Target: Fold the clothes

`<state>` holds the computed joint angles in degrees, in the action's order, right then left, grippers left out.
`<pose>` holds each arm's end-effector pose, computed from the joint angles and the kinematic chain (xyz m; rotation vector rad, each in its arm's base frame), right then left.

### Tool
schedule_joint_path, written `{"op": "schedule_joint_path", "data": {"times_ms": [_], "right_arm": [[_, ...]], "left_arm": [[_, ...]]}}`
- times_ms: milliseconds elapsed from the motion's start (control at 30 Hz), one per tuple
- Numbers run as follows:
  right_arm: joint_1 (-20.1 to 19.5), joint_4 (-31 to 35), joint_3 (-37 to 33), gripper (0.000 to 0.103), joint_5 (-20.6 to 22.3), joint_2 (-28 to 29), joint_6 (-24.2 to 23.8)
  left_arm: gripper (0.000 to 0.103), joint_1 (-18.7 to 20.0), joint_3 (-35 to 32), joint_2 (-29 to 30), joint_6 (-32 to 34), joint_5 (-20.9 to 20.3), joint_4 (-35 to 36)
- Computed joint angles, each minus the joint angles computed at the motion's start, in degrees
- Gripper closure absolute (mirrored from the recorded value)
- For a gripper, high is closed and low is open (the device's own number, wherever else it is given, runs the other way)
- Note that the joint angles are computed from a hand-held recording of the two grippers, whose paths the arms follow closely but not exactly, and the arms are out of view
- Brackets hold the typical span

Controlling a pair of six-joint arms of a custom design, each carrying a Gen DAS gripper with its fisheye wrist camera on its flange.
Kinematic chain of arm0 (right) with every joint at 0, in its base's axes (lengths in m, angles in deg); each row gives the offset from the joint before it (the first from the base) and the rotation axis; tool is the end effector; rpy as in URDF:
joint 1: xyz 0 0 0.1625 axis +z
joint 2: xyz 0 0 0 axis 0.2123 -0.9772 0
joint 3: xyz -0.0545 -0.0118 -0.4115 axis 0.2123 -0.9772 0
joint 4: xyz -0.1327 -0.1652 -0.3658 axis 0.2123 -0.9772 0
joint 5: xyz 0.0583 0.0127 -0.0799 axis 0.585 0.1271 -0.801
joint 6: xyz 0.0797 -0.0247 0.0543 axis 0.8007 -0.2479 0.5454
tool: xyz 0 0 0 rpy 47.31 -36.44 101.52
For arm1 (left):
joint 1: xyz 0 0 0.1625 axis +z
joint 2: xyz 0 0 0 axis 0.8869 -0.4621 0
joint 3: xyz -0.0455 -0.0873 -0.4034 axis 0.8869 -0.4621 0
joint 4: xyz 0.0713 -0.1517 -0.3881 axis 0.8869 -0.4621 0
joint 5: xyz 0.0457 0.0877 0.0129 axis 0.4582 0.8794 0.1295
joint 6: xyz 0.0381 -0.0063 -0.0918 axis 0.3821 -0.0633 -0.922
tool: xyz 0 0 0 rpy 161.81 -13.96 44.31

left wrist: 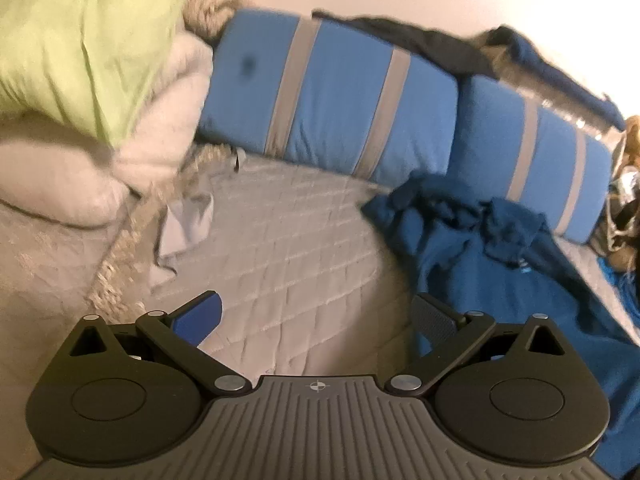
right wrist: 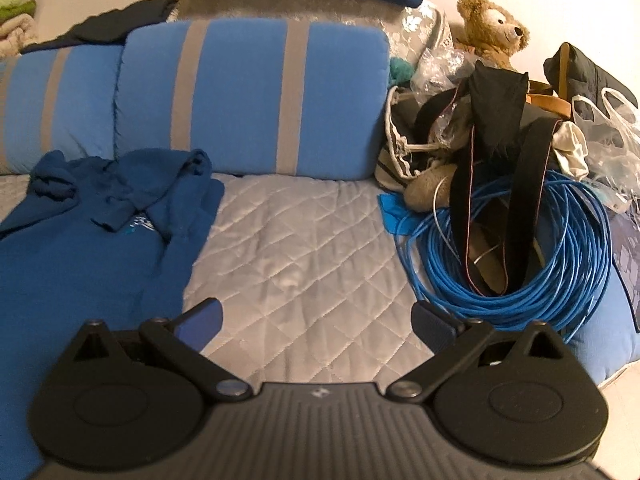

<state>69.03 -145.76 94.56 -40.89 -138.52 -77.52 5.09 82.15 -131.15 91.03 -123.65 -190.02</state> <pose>-0.0075 -0.7410 0.4042 0.5772 -2.1081 1.0104 -0.1008 -0.7423 0.3514 0.5147 2.2970 -1.1397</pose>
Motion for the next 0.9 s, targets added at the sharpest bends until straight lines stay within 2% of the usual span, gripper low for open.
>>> {"op": "schedule_joint_path", "data": {"times_ms": [67, 100, 367, 500, 567, 700, 833, 900], "right_arm": [[0.05, -2.97, 5.80, 0.000, 1.19, -4.42, 2.94], [0.10, -1.91, 5.76, 0.000, 1.93, -5.17, 3.09], [-0.36, 14.38, 3.06, 0.000, 7.45, -12.86, 2.72], [-0.88, 17.34, 2.83, 0.000, 7.94, -16.11, 1.37], [-0.97, 19.30, 2.40, 0.000, 7.29, -17.39, -0.89], [-1.78, 26.24, 1.22, 0.000, 8.12, -20.56, -2.46], [-3.36, 30.64, 1.62, 0.000, 13.29, -23.34, -0.41], [-3.61, 31.66, 2.54, 0.000, 14.52, -23.45, 1.06]], "left_arm": [[0.000, -1.00, 2.07, -1.96, 1.87, -0.47, -1.10], [0.000, -1.50, 3.01, -2.91, 2.79, -0.70, -1.51], [0.000, -5.80, 7.00, -8.55, 5.24, 2.09, 1.29], [0.000, -8.17, 9.38, -10.21, 7.26, 4.71, -4.33], [0.000, -9.01, 10.14, -11.89, 7.11, 4.07, -4.37], [0.000, -9.93, 11.46, -14.42, 6.50, 1.51, -2.35], [0.000, -9.55, 12.58, -14.82, 5.52, -0.32, -0.26], [0.000, -8.39, 12.93, -14.20, 3.50, -1.58, 0.85]]}}
